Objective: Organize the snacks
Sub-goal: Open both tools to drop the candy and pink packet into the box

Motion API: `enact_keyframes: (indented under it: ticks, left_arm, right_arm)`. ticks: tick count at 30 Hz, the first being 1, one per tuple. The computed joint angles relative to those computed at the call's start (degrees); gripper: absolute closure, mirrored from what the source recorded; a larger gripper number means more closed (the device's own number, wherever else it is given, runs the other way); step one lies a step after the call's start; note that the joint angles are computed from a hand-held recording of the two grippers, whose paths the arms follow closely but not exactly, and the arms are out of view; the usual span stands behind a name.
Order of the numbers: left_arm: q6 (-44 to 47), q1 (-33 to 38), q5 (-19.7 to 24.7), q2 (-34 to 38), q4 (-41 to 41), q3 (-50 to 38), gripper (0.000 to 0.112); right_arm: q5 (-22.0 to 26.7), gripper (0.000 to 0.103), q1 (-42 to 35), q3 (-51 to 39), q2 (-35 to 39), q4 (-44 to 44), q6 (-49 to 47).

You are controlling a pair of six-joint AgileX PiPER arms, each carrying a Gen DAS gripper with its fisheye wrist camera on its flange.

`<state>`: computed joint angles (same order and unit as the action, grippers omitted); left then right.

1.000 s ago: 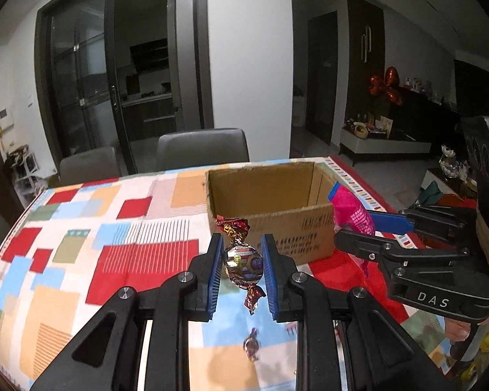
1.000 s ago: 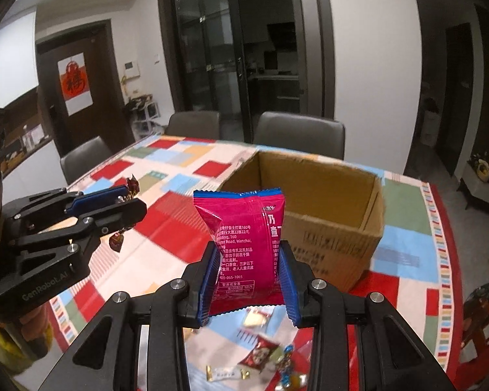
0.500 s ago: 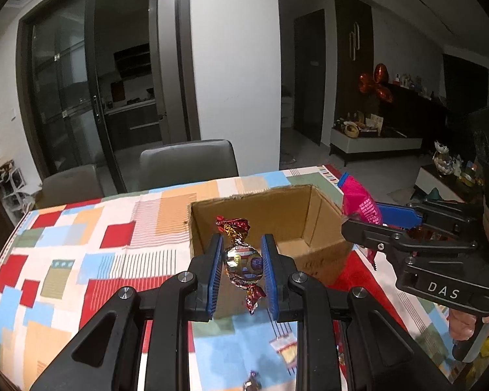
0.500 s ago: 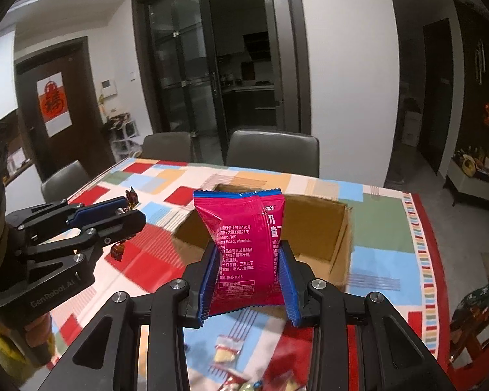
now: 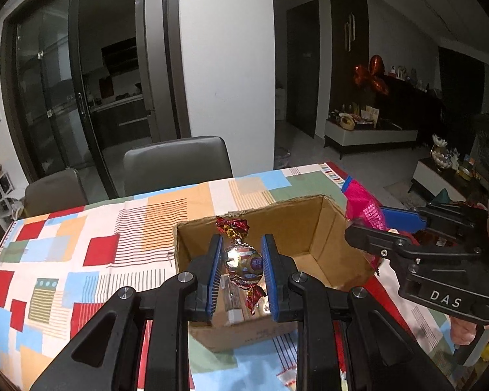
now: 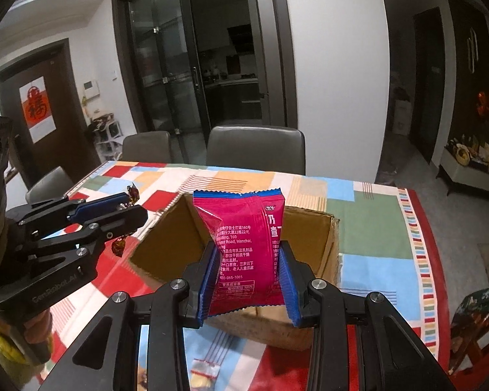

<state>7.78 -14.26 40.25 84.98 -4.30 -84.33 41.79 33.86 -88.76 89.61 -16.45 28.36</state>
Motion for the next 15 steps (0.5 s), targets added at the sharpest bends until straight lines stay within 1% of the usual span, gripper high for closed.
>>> enact_keyframes:
  ticks: [1, 2, 3, 4, 5, 7, 12, 15]
  left_arm:
    - [0.0, 0.0, 0.3, 0.7, 0.0, -0.9, 0.082]
    - [-0.5, -0.1, 0.4, 1.3, 0.6, -1.4, 0.069]
    - [-1.3, -0.2, 0.1, 1.8, 1.5, -2.0, 0.064]
    - [-3.1, -0.7, -0.5, 1.8, 3.5, -2.1, 0.059]
    - [-4.0, -1.0, -0.9, 1.7, 4.7, -1.8, 0.057]
    - [-5.9, -1.7, -1.1, 0.9, 7.2, -0.9, 0.053]
    - [-7.9, -2.2, -1.4, -2.9, 9.6, 2.8, 0.051]
    - [-6.9, -1.9, -1.5, -5.9, 7.8, 5.2, 0.05]
  right_arm:
    - [0.4, 0.065, -0.2, -0.6, 0.6, -0.4, 0.2]
    - [1.0, 0.065, -0.2, -1.3, 1.1, -0.7, 0.3]
    - [1.5, 0.059, -0.3, -1.8, 1.5, -0.9, 0.5]
    - [1.7, 0.05, -0.3, -1.8, 1.6, -1.4, 1.1]
    - [1.6, 0.048, -0.3, -1.8, 1.6, -1.8, 1.6]
    - [1.7, 0.048, 0.5, -1.0, 1.1, -4.3, 3.5]
    - [2.0, 0.048, 3.4, 2.0, -1.4, -9.0, 8.4]
    - [2.4, 0.048, 5.3, 3.7, -3.2, -11.1, 11.0]
